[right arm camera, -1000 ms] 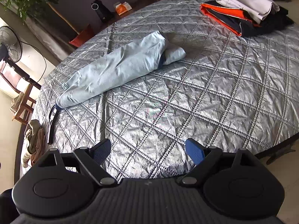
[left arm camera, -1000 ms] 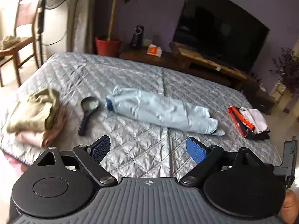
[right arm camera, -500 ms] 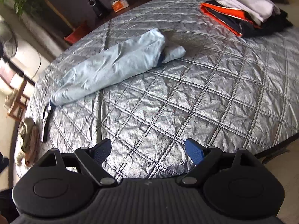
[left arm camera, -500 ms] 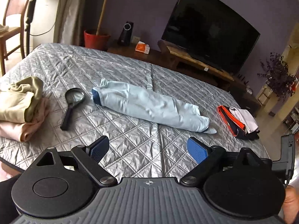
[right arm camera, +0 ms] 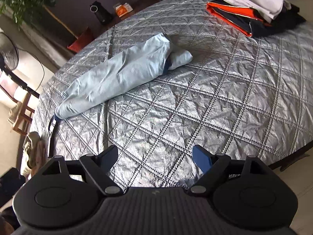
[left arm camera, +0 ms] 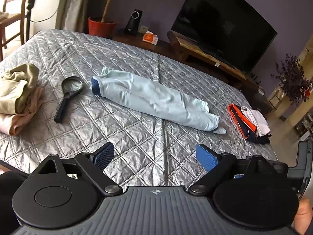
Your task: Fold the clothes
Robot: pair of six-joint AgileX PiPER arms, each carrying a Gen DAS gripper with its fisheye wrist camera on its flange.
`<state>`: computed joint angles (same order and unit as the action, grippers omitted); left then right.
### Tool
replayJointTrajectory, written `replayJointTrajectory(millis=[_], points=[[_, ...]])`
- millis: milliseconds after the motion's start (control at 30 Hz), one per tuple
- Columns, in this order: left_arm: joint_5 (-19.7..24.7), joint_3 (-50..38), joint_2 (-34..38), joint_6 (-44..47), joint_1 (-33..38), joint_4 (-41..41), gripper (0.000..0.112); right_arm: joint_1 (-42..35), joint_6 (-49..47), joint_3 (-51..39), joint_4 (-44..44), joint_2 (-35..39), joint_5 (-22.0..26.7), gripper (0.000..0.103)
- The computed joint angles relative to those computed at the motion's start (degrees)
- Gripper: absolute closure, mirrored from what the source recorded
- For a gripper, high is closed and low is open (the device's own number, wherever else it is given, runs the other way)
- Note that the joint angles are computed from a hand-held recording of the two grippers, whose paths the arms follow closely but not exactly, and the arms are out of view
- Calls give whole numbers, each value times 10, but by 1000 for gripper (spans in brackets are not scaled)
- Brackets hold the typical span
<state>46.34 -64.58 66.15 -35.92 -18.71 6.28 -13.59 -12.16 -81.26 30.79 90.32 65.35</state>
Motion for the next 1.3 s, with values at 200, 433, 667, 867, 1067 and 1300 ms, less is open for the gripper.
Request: replayJointTrajectory(millis=[200,433,667,867,1067,1300], points=[[6,-3,8,-13,-19,22,19,-2,-3,3,7,-4,2,22],[22,-8,16,-40,-41,59,19,-8,-7,0,15,-1,7,22],[24,-8,19,-27,-39,49,19,-10,-10,2,17,-1,6,22],[25,-7,19,-21,-40,46,19,-8,-8,1,12,0,6,22],[26,-8,18,-15,-36,37,19,-5,-4,-1,6,0,7,22],[24,-8,16,-2,-27,23,19,-2,1,-3,2,3,10,21]])
